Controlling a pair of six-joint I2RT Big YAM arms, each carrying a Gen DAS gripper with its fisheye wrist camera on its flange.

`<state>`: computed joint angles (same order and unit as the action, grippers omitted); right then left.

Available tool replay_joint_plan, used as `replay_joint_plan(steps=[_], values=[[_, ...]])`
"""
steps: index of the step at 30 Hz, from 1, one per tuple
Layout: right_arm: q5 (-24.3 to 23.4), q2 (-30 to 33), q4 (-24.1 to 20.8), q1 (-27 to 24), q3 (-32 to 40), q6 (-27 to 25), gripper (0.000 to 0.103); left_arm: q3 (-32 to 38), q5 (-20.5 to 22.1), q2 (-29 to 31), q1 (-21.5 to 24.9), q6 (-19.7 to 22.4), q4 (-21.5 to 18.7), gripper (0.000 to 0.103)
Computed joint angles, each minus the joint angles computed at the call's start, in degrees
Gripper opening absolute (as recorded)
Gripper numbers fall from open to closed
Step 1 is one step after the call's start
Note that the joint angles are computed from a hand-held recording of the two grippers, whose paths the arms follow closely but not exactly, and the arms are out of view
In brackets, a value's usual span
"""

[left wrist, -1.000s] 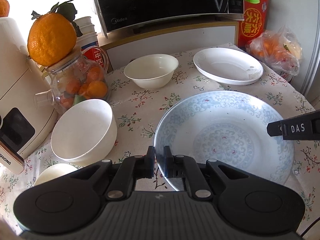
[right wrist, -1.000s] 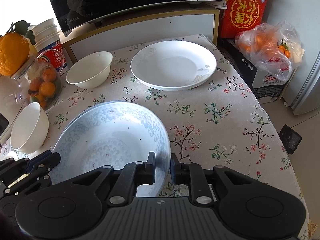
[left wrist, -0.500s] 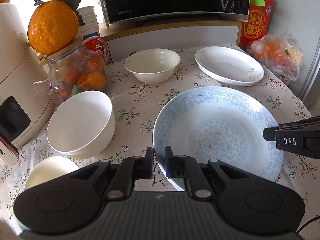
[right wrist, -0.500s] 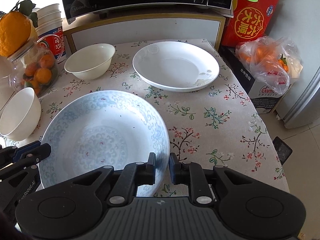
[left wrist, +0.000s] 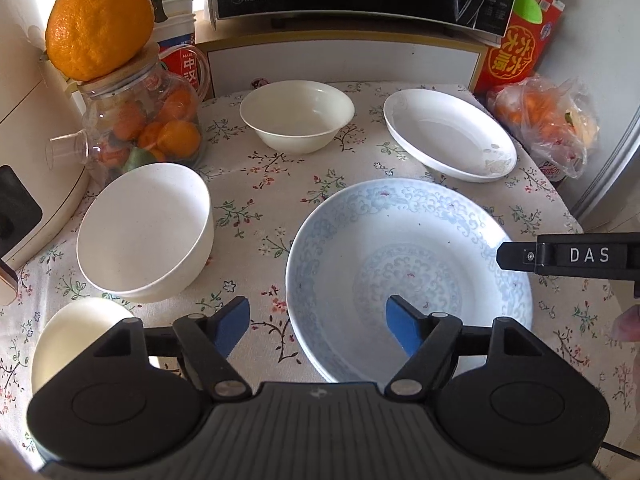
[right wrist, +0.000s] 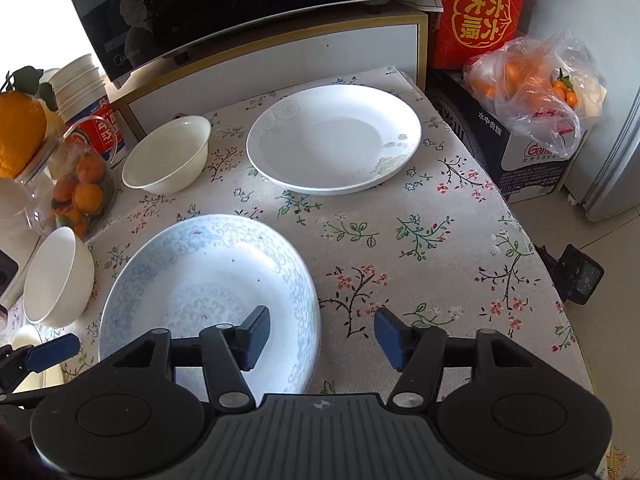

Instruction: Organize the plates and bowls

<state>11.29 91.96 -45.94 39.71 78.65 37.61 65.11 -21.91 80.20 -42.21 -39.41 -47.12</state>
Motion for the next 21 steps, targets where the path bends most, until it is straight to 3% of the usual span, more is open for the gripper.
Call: replay_joint_plan(steps=[6,12,18,21], values=[[-2.46,-0.34,2.24,-2.07,-0.34,2.10,0.073,4.78,-0.98,3.04,1.19,5.60,0.73,0.089],[-4.31,-0.44,6.88,-4.79,-0.97,4.39,0.082,10.20,-0.73,7.19,3.29,12.59,1.82,0.095],[-6.44,0.72,10.41,-8.33,-1.28,13.56,0.083,15.89,0.59,12.50,5.58,16.42,3.61,0.095],[-6.07,1.55,12.57,-9.31,-1.62,16.23,0.083,17.53,2.02,14.54,6.55,19.51,7.38,0.095]])
